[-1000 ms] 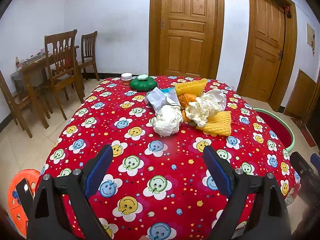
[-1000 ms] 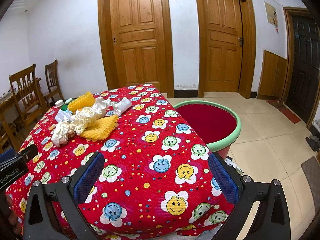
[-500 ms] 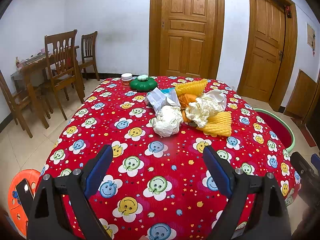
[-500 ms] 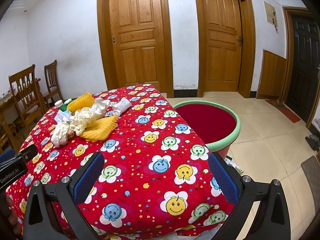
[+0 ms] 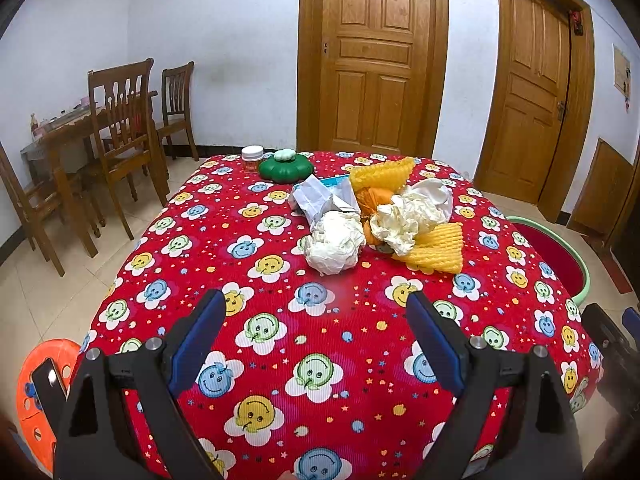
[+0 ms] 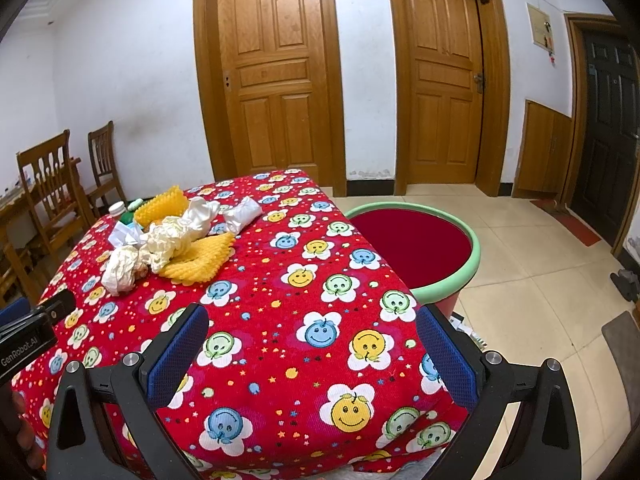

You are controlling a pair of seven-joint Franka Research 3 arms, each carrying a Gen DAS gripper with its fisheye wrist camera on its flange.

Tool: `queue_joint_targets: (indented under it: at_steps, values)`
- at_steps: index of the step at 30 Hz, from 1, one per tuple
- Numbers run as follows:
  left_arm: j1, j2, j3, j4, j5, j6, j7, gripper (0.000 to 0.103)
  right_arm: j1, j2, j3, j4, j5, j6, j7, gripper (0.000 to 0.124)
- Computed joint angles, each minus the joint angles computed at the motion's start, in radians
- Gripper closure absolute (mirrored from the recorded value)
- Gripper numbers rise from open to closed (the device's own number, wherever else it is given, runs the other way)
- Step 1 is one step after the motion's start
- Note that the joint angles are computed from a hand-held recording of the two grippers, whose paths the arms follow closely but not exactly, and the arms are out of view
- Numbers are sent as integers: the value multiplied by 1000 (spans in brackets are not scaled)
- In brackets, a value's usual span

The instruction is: Collect trash

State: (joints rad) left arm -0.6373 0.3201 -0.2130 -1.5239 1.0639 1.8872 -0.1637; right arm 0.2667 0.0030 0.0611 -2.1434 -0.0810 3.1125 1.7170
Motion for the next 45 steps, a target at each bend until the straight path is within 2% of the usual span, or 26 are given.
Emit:
queue_joint_targets:
  at_steps: [8,15,21,30,34,37,38,45]
  values:
    - [16,4,6,8,-24,22,20,12,1,7,-2,12,19,-15,-16,21]
    - [41,9,11,16,-57,44,79,12,9,44,-1,63,122,-53,-113,21]
    - [87,25,23,28,-121,114,148,14,19,100,-4,148,154,-104,-176,21]
    - [131,122,60,137,-212,201,291,25,24,200,18,316,286,-246,-308,21]
    - [146,172,71,186,-278,244,348,38,42,250,10,397,282,-313,-310,21]
    - [170,172,76,160,-331,331,357,62,51,291,9,460,282,-368,-307,21]
    - [176,159,81,129,-333,378,344,64,51,305,13,482,290,-388,-311,21]
    - [169,77,116,34,-231,458,259,66,59,402,35,621,339,-510,-343,21]
